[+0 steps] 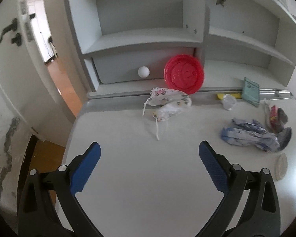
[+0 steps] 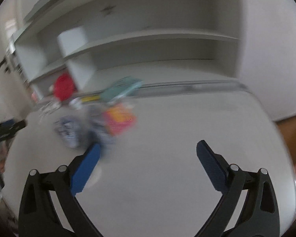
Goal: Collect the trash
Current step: 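Grasp the floral cloth with the left tool while the right tool grasps the grey sock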
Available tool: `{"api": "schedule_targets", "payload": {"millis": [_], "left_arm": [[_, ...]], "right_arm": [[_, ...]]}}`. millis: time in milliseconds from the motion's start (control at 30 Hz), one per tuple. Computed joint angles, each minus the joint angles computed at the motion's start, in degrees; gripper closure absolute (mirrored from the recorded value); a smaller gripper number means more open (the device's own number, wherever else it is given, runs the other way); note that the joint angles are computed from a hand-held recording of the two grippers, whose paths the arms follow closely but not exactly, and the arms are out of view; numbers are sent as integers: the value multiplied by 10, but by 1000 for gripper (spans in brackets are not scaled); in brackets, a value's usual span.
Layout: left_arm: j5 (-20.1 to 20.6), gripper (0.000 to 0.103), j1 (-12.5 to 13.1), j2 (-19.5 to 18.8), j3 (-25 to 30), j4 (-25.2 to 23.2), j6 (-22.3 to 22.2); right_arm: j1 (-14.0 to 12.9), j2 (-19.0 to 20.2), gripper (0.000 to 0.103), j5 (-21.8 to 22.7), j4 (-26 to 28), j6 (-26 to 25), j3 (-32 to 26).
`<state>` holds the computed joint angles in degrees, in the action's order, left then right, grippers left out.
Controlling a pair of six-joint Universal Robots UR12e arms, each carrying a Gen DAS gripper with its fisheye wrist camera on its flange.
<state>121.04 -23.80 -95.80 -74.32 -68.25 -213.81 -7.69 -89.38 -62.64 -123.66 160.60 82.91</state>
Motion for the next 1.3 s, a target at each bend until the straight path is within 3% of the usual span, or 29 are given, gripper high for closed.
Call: {"api": "schedule_targets", "payload": {"millis": [67,267,433,500,533,567,600,733,933,1067,1300], "left_arm": [[-21,6,13,-8,9,1,18],[-83,6,44,-40,38,2,62],[-118,7,56,-53,41,21,86],[-139,47,60,-54,40,18,91],[-125,63,56,-55,40,24,104],[-134,97,57,-53,36,33,107],[-153,100,60,-50,33,39,105],[-146,101,50,-46,32,53,113],[-129,101,30,-30,25,78,100],[-123,101,18,-15,9,83,71],[-105,101,-4,-13,15,83,70]], "right_arm": [[24,13,18,-11,21,-8,-15],[52,42,33,-40,64,-20,-39],[60,42,65,-57,54,-29,-28],[55,41,77,-43,62,-27,-28],[52,40,79,-36,65,-27,-28],[51,39,82,-31,65,-28,-27],[48,38,83,-25,64,-26,-25],[41,30,84,-6,62,-30,-21],[16,6,84,29,7,-17,-3],[2,5,84,35,58,-18,-2],[-15,-17,84,54,52,-28,23]]}}
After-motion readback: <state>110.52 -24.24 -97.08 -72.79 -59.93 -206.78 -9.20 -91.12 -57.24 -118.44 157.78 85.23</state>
